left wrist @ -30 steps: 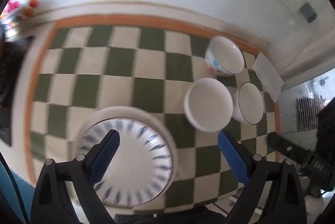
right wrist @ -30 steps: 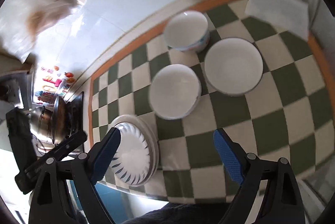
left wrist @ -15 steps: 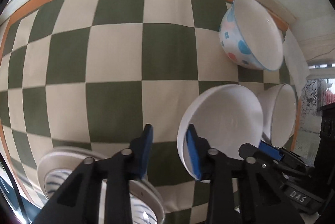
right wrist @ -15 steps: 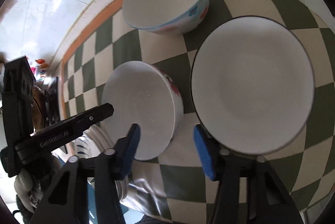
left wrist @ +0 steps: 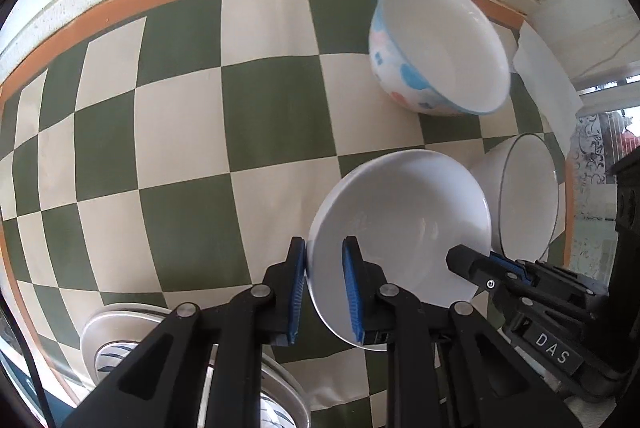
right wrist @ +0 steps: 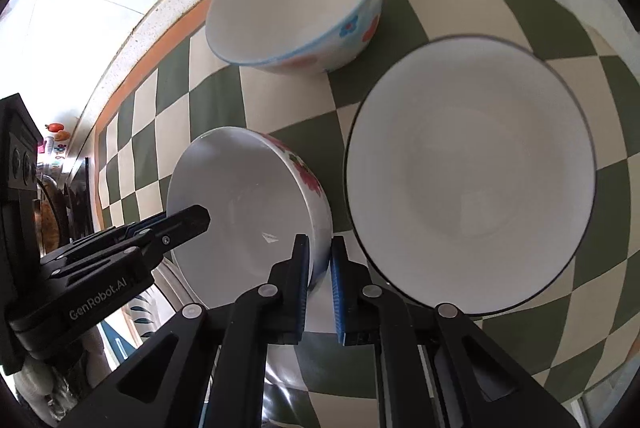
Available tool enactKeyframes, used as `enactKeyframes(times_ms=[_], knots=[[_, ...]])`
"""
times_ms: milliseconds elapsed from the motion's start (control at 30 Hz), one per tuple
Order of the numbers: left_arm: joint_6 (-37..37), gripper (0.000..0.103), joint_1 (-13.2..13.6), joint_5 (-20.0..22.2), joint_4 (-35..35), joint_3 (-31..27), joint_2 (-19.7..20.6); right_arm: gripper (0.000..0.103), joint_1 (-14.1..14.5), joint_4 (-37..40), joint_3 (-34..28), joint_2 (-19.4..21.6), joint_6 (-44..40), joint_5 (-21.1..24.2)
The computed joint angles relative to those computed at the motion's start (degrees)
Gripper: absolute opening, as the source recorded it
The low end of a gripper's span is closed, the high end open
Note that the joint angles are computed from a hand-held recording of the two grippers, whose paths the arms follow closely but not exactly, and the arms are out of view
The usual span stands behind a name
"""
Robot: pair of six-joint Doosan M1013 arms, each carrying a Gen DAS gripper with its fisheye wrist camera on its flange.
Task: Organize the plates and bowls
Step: 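Move both grippers to a white bowl and grasp its rim, then carry the white bowl with both grippers onto another white bowl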
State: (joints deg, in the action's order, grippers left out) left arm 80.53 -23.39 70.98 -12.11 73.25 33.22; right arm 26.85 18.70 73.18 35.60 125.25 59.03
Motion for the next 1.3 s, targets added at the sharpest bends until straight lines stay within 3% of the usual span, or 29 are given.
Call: enactKeyframes(times_ms=[433,933,1300], knots=[[0.98,0.017,-0.34,-1.27,0.20,1.58,-3.74,0.012,-0.60,-0.62,1.79,-3.88,-1.65,0.15],[1.20,0.017,-2.69,-2.71,-2.46,7.68,-7.37,0.012,-0.36,0.75,10.59,-10.95,-3.37,-1.11],[0.56,0.017,-3.47,-2.35,-3.31,10.21,-6.88,0.012,-0.24,2.61,14.68,-11.04,-4.68,-1.71]])
